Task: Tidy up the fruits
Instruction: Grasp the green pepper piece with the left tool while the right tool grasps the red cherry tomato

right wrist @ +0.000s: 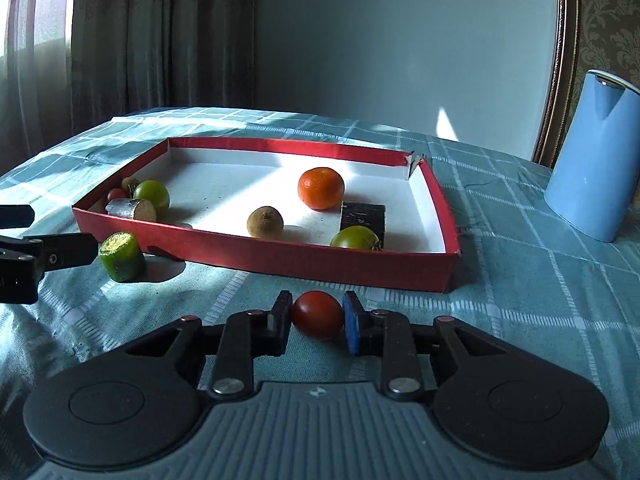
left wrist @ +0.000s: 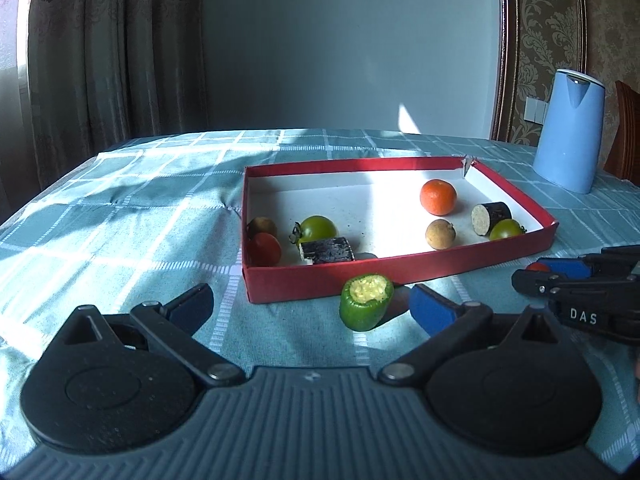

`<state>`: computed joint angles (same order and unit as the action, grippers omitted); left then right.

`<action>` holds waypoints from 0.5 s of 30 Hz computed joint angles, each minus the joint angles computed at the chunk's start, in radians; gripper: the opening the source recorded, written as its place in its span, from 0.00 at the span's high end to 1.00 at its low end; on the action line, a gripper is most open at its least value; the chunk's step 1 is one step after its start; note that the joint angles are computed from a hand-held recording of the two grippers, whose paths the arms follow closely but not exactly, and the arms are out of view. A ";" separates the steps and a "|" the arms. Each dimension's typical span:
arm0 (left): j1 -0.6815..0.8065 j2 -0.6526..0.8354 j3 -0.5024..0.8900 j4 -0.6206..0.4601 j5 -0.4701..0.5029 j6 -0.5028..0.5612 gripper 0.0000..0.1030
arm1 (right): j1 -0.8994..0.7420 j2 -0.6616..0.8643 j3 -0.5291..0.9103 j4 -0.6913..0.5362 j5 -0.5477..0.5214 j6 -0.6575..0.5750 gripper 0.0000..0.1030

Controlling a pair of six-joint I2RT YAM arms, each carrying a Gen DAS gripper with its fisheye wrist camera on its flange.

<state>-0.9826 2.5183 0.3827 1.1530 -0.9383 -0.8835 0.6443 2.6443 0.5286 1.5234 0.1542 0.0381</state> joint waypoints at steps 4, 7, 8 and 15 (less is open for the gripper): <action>0.015 -0.032 0.066 -0.128 0.030 -0.003 0.00 | -0.007 0.008 -0.004 0.020 0.002 0.006 0.74; 0.021 -0.044 0.111 -0.205 0.028 -0.011 0.00 | 0.004 0.012 0.000 0.021 0.015 0.003 0.74; 0.022 -0.048 0.131 -0.248 0.020 -0.021 0.00 | 0.007 0.013 0.000 0.022 0.019 0.003 0.74; 0.071 -0.045 0.178 -0.291 0.084 0.000 0.11 | 0.013 0.011 0.006 0.003 0.021 0.001 0.74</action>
<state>-0.9115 2.4733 0.5610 0.8617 -0.8545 -0.8831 0.6577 2.6555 0.5349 1.5260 0.1749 0.0391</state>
